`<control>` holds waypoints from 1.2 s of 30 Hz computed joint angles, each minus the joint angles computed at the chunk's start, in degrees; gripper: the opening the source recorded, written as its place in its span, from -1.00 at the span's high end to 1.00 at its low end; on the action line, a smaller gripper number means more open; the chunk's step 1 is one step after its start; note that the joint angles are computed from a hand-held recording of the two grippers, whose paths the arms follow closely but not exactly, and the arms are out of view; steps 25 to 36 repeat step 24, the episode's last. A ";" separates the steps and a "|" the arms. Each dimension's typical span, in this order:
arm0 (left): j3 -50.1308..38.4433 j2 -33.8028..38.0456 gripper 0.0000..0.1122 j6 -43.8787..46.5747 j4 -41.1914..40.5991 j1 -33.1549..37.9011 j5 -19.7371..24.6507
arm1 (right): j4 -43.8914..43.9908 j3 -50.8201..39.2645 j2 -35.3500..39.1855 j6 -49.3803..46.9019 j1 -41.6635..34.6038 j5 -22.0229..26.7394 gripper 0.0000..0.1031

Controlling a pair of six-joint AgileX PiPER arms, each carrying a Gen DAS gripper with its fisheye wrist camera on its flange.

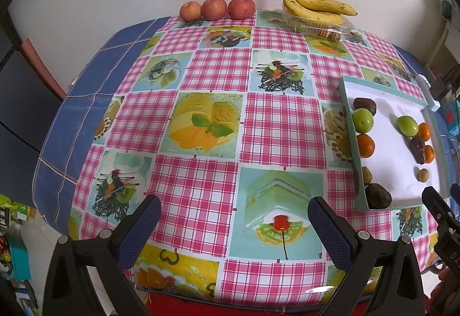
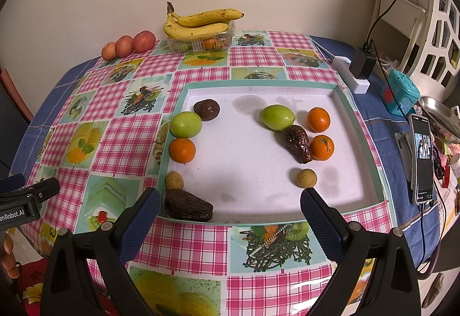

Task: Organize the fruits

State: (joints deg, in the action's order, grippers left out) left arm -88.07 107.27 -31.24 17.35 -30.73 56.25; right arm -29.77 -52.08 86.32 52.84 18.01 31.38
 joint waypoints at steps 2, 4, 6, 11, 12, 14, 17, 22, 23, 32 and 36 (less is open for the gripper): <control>0.11 -0.15 -0.84 0.18 -0.04 0.33 -0.04 | 0.09 -0.04 -0.03 -0.08 0.01 0.07 -0.90; 0.17 -0.19 -0.84 -0.08 0.11 0.38 -0.02 | 0.05 -0.05 0.00 -0.04 -0.03 0.03 -0.90; 0.17 -0.17 -0.84 -0.39 0.26 0.32 0.08 | 0.01 0.04 -0.01 0.06 0.02 -0.02 -0.90; 0.23 -0.16 -0.84 -0.91 0.53 0.06 0.12 | -0.14 0.26 -0.08 0.13 0.00 -0.21 -0.90; 0.26 -0.17 -0.84 -0.86 0.58 0.13 0.09 | -0.11 0.28 -0.11 0.15 0.03 -0.18 -0.90; 0.23 -0.17 -0.84 -1.21 0.69 -0.15 0.21 | 0.02 0.21 -0.12 -0.04 -0.05 -0.17 -0.90; 0.34 -0.27 -0.84 -1.20 0.76 -0.11 0.07 | 0.10 0.21 -0.10 -0.25 -0.13 -0.24 -0.90; 0.12 -0.22 -0.84 -1.41 0.95 -0.31 0.18 | 0.19 0.17 -0.09 -0.42 -0.21 -0.25 -0.90; -0.02 -0.12 -0.84 -1.21 0.81 -0.26 0.18 | 0.13 0.20 -0.09 -0.31 -0.16 -0.26 -0.90; 0.01 -0.15 -0.84 -1.28 0.74 -0.37 0.22 | 0.05 0.24 -0.12 -0.18 -0.12 -0.26 -0.90; 0.01 -0.15 -0.84 -1.28 0.74 -0.37 0.22 | 0.05 0.24 -0.12 -0.18 -0.12 -0.26 -0.90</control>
